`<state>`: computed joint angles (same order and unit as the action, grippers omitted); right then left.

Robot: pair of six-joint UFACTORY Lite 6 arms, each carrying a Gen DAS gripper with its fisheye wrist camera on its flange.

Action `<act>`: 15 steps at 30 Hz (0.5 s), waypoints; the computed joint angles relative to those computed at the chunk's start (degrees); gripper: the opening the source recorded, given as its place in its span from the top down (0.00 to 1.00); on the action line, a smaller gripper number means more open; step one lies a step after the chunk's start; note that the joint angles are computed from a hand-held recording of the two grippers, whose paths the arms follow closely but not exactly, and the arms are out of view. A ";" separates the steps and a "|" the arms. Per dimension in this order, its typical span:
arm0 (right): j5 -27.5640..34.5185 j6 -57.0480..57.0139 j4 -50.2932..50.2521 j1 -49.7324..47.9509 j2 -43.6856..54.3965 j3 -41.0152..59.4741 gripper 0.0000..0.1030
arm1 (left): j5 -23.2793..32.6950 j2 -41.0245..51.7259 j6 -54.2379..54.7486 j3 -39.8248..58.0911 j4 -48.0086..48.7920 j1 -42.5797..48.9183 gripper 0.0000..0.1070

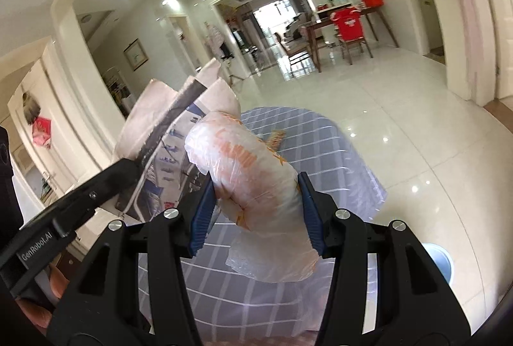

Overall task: Collect trash
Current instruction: 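Carry the plastic bag and newspaper to the blue bucket and release them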

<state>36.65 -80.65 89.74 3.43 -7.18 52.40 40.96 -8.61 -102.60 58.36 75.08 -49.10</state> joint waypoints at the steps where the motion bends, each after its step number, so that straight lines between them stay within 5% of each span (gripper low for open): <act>1: 1.03 -0.36 -0.09 -1.83 -0.01 -0.53 0.52 | -1.21 1.50 -0.46 0.84 0.36 0.05 0.99; 15: 10.32 -9.69 -4.07 -32.19 8.72 -2.25 0.52 | -17.54 35.63 7.53 28.12 -5.93 -0.11 0.99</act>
<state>46.97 -90.35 85.67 -28.76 1.55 50.15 23.43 27.02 -95.07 86.49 69.15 -49.20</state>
